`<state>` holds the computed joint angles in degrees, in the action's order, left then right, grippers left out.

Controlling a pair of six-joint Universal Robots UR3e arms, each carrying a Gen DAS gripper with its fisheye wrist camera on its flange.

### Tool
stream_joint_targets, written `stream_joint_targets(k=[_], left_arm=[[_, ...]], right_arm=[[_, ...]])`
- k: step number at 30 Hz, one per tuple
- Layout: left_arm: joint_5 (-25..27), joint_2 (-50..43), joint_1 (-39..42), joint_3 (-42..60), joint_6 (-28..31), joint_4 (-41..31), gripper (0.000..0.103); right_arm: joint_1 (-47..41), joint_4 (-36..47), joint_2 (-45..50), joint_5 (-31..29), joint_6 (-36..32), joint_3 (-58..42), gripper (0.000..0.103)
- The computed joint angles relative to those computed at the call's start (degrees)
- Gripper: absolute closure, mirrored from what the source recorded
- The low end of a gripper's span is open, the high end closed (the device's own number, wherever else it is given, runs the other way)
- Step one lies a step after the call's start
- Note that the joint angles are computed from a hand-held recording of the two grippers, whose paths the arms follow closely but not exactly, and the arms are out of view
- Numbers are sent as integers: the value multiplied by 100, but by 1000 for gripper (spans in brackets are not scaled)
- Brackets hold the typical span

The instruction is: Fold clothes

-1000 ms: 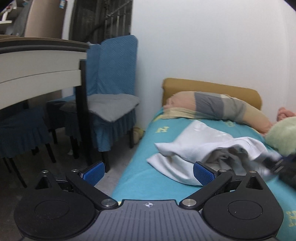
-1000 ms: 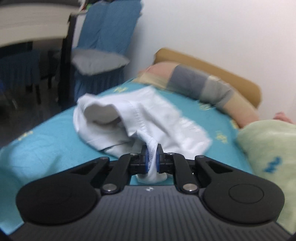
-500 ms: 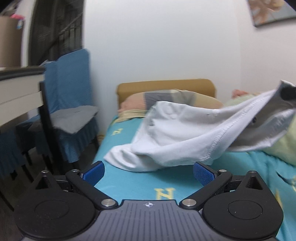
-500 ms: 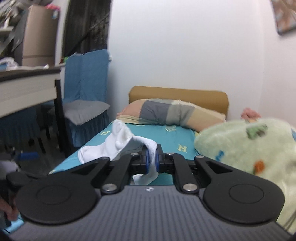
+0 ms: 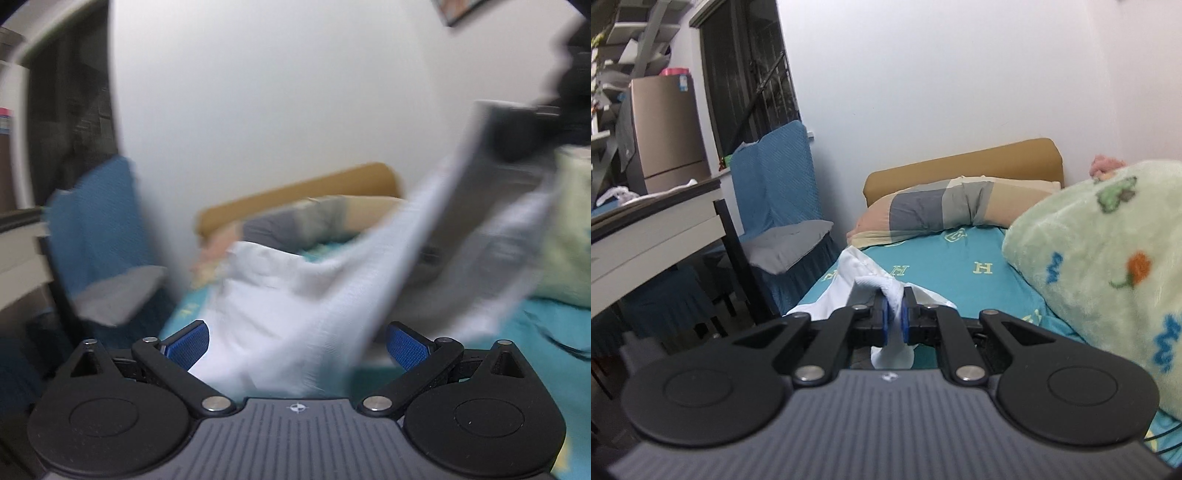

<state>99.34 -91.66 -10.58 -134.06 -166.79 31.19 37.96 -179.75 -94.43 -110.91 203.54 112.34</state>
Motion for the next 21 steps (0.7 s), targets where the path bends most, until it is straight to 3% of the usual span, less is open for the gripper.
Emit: stream_joint_targets(k=[2, 8, 13, 17, 21], left_arm=[[597, -556, -122, 338, -237, 399, 0], [1182, -531, 157, 565, -846, -4, 0], [1040, -347, 393, 619, -700, -647, 0], [1257, -404, 443, 387, -350, 114, 0], [1231, 209, 610, 461, -567, 67, 0]], right_arm=[[-284, -56, -171, 266, 205, 250, 93], [-641, -135, -198, 458, 528, 419, 93], [-388, -129, -5, 73, 287, 240, 93], [-359, 319, 32, -14, 244, 150, 92], [-628, 1283, -59, 641, 352, 86, 89]])
